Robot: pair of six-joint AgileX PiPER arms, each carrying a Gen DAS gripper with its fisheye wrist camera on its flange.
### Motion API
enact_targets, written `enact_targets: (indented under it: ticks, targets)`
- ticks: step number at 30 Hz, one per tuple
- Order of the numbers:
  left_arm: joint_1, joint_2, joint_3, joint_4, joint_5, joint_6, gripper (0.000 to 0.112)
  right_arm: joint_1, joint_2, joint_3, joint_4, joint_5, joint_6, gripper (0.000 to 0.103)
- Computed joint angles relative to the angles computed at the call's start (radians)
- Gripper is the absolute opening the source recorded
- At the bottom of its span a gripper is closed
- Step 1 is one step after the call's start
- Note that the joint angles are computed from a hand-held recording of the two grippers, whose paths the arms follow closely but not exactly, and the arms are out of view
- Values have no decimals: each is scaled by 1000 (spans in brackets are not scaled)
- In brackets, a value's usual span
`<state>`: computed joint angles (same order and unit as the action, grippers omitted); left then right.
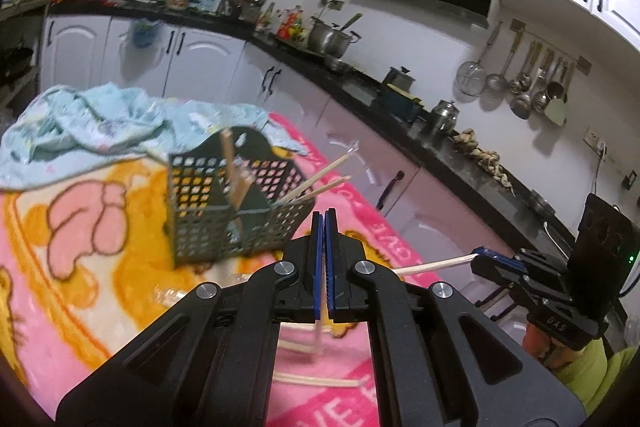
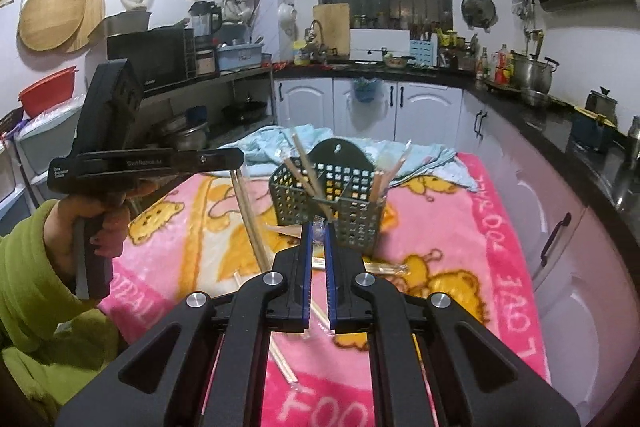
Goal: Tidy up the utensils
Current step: 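Lift the held chopsticks with the right tool over the caddy while the left tool carries its pair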
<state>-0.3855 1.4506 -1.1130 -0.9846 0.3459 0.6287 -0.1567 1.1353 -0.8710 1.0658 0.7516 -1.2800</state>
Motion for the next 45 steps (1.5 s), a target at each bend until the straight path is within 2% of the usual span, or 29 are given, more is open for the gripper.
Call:
enact_targets:
  ticks: [8,17,29,33,39,45]
  targets:
    - [-33,22,-131,114,15,-108,0,-54,-16,-43,15,42,7,6]
    - [-39,42,-295,332,47,-286,0,-48,9,-140,22,43,35,6]
    - [-18,136,-547,558,88,-494,0,36,122,-369,-113,-29,204,6]
    - [1,185,-633,596,111,-539,0,45,164,-428,-158,-46,250,6]
    - [25,237,-699,595,123,-569,0,56,224,-510,-240,-53,319,6]
    - [13,290,-734,697,104,-660,0,74,271,-561,-309,-48,376,6]
